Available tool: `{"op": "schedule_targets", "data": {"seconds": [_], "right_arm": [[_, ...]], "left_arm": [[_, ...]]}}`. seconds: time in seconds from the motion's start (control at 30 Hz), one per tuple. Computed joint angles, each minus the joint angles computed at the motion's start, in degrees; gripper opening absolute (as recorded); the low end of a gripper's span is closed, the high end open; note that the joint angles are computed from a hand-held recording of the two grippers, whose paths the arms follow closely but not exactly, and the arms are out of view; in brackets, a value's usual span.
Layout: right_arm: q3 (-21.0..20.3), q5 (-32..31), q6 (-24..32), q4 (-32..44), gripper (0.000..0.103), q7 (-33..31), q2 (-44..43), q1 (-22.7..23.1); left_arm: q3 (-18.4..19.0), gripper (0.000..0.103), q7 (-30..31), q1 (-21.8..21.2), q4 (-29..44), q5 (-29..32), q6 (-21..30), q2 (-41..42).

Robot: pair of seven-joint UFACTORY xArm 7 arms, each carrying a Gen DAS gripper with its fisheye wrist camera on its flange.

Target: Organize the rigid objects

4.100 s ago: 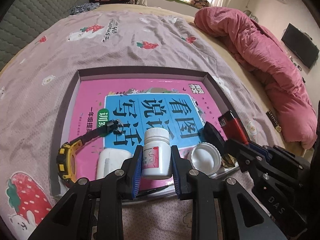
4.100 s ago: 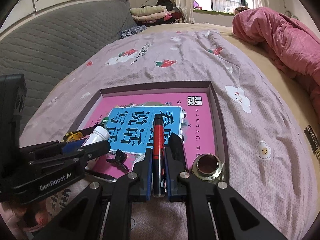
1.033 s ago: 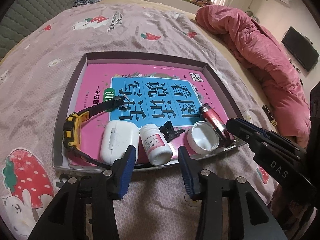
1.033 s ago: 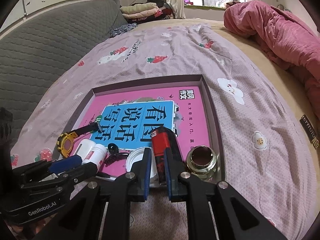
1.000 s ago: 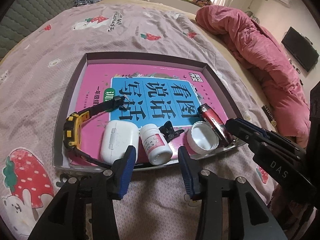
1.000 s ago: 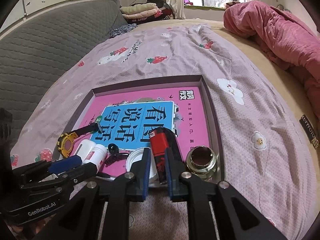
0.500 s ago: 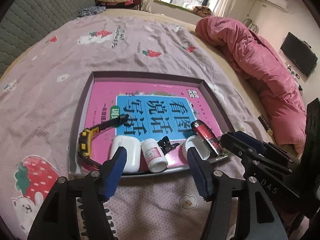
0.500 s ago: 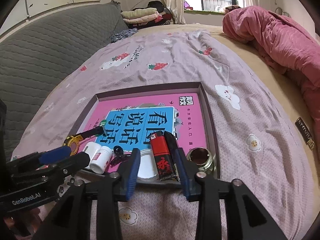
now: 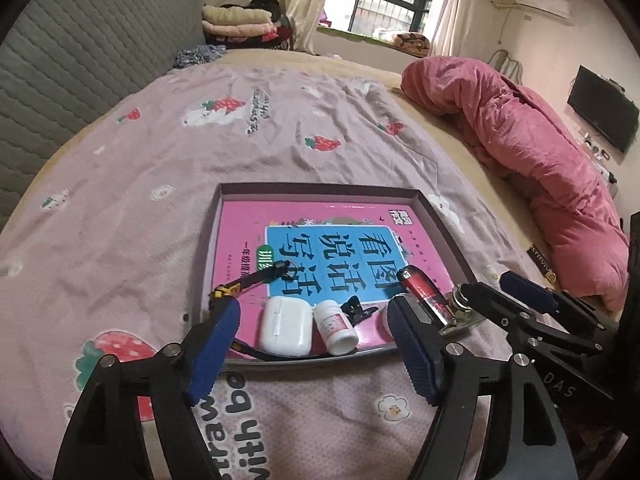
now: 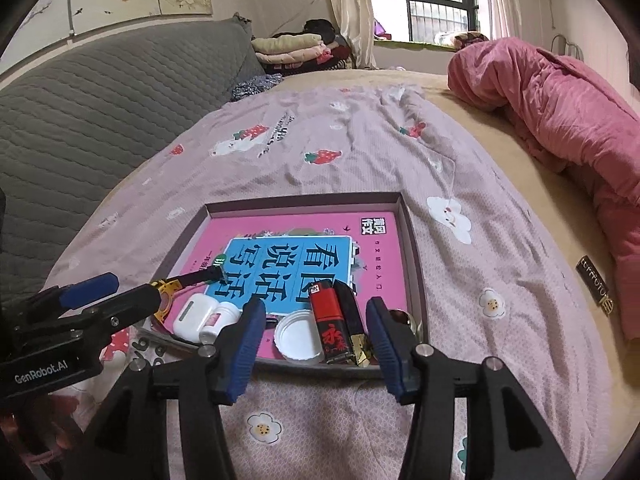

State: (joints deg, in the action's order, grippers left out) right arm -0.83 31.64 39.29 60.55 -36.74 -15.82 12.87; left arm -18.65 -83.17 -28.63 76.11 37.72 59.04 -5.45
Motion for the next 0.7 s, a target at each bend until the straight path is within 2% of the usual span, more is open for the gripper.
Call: {"op": "schedule_targets", "data": {"seconds": [0.17,0.23,0.37,0.53,0.7], "right_arm": [[-0.35,0.62,-0.82,-1.41,0.052,-1.27,-2.32,0.50],[-0.50,0.79,-1.62,-2.23,0.053,-1.66,-3.42,0.77],[-0.68,0.25,-2.52,-3.77,0.060,-1.96,-5.30,1.42],[-0.45,-2.49,-3.10,-6.86,0.061,0.69,-7.73,1.10],[-1.54,-3.85,-4.37,-11.63,0.062,0.40,-10.68,1.75]], "left_arm": [[-1.10,0.077,0.33,-0.83,1.75,2.48,5.77,0.17],[-1.21,0.077,0.04,-1.10,1.67,3.02,6.70,-0.34],[-1.86,0.077,-0.29,-1.68,2.23,3.53,9.29,-0.64],[-2.30,0.077,-1.86,-2.79,2.58,3.03,11.50,-0.07],[-2.68,0.077,-3.58,-3.99,1.97,2.52,12.84,0.74]]}}
